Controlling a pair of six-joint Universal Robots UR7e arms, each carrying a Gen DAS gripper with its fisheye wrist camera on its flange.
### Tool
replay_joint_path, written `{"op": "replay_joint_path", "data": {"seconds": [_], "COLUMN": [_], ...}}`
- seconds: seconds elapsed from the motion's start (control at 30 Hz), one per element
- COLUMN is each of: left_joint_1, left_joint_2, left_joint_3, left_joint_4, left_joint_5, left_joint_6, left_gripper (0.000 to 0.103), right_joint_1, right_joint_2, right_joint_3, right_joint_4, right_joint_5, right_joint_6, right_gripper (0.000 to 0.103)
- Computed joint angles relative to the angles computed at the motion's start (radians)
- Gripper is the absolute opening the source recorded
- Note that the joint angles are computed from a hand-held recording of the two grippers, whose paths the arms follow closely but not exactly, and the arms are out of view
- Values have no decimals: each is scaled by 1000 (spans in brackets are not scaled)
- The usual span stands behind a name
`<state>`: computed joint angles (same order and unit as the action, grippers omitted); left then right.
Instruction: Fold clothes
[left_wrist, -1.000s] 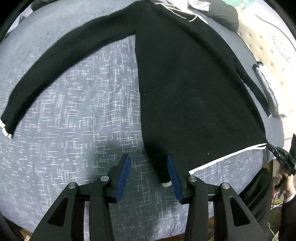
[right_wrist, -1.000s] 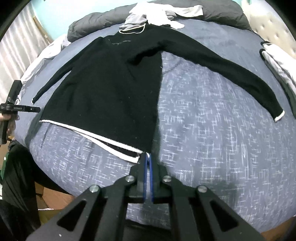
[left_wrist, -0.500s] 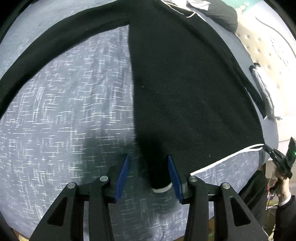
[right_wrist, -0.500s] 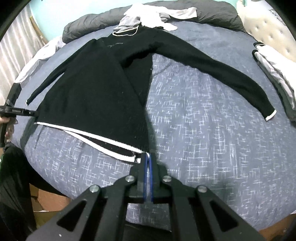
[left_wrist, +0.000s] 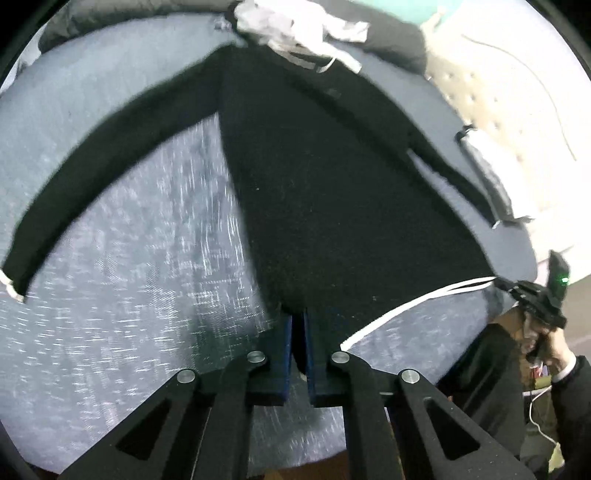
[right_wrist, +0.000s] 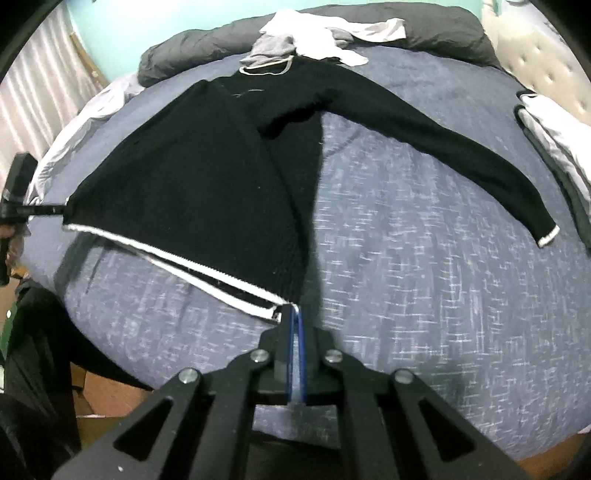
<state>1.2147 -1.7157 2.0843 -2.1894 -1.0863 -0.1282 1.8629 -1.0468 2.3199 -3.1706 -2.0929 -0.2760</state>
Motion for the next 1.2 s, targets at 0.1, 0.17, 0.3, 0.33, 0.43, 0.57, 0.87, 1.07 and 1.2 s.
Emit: {"op": "replay_joint_path", "data": {"seconds": [0.1,0.17,0.3,0.33,0.43,0.57,0.87,1.07,1.2], "left_joint_1": [-30,-13,23,23,21,11,16,-8,-21], "left_joint_2": [-72,-57,-18,-24,-36,-55,-32,-35,-45], "left_joint_3": [29,21,24,31,51,61,54,63,63], "left_joint_4": [32,41,39,40,39,54,47,46,58], "left_joint_5": [16,25,30,29,20,17,31,55,59], "left_joint_6": [3,15,12,6,7,5,3,-5,-9], "left_gripper": [5,5,4,4,4,4,4,4,4], "right_joint_1": [14,18,23,24,14,1,-66,-83,-90], "right_joint_2": [3,12,41,45,45,35,-68,38,84], "right_joint_3": [-3,-9,-19,-19,-12,-7,-37,-163,-183], "right_joint_4": [25,46,66,67,57,53,72,223,226], "right_joint_5": [9,9,-28,-42,-61,-55,189,138,125], "right_joint_6": [-6,-9,-17,-22,-24,-16,159,236,246], "right_gripper": [2,2,2,2,2,1,42,53,17]}}
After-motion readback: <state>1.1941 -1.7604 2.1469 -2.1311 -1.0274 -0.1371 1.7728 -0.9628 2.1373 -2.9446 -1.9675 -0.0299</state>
